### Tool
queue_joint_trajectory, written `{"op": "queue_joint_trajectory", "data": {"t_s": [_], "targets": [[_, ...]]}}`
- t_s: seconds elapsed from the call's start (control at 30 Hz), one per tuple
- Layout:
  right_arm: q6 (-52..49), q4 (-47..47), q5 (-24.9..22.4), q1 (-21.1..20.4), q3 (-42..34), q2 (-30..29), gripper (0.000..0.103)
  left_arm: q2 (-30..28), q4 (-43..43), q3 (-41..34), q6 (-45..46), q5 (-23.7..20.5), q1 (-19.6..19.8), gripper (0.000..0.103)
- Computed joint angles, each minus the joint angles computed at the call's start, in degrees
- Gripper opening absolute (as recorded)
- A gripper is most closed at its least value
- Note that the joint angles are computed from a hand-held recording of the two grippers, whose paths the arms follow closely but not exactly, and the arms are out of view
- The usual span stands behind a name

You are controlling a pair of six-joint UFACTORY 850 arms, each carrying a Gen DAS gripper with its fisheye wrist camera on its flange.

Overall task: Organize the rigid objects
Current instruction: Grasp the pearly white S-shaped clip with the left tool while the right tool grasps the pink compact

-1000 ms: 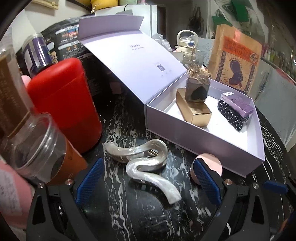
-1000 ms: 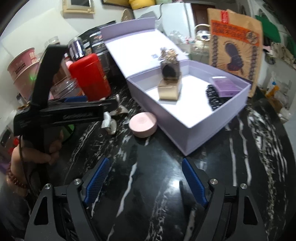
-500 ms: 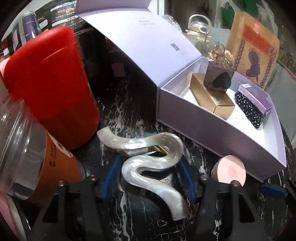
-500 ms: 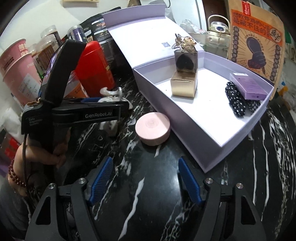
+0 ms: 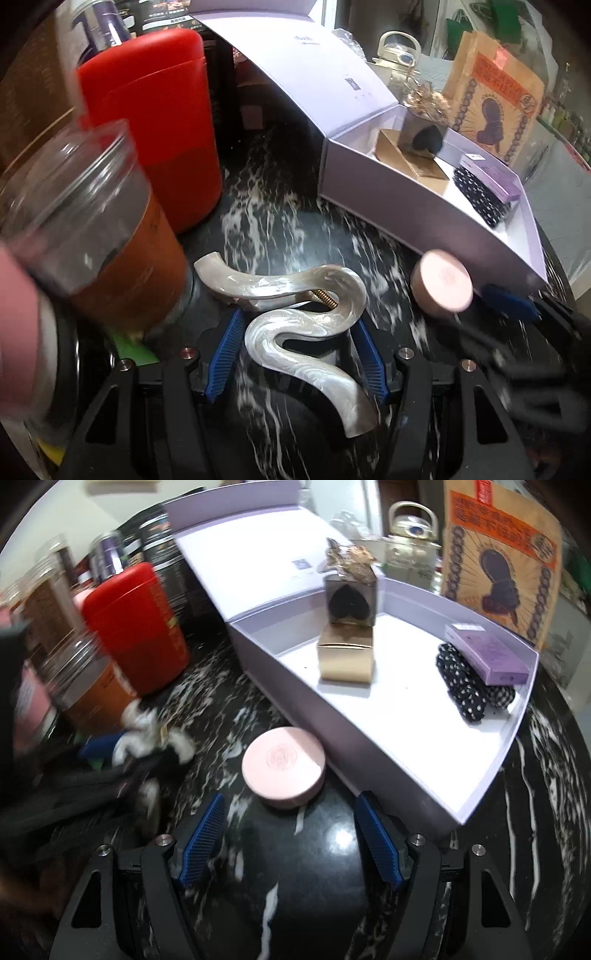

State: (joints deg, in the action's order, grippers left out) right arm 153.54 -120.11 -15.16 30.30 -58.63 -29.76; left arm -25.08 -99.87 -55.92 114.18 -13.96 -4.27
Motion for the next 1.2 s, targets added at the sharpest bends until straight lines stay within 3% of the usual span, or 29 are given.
{"op": "queue_joint_trajectory", "data": {"t_s": [0.07, 0.17, 0.43, 0.5, 0.57, 0.63, 1.2], "targets": [[-1.16, 2.88, 0.52, -0.08, -0.95, -0.76, 0.073, 1.16, -2.24, 1.77, 2.61, -0.42, 0.57, 0.059], [-5.29, 7.42, -0.37, 0.27, -1.93, -1.49, 0.072, 1.84, 0.04, 2.70, -1.09, -1.77, 1.34, 0.059], [-22.76, 24.58, -4.61, 2.04, -5.23, -3.91, 0.073, 5.28, 1.33, 7.49, -3.04, -4.29, 3.19, 0.059], [-25.04, 27.89, -6.08, 2.42, -6.01, -4.46, 0.067, 5.53, 3.41, 8.18, -4.81, -5.47, 3.90, 0.059], [-28.25, 31.47, -8.78, 3.13, -6.96, -5.17, 0.049, 5.94, 2.75, 8.90, -3.59, -5.84, 4.16, 0.059], [-29.07, 32.32, -9.90, 3.50, -7.36, -5.56, 0.049, 6.33, 1.81, 9.55, -1.86, -6.00, 4.36, 0.059], [-10.88, 13.48, -5.93, 3.52, 3.32, 1.24, 0.049, 8.48, -0.83, 12.80, 0.73, -7.25, 3.89, 0.059]]}}
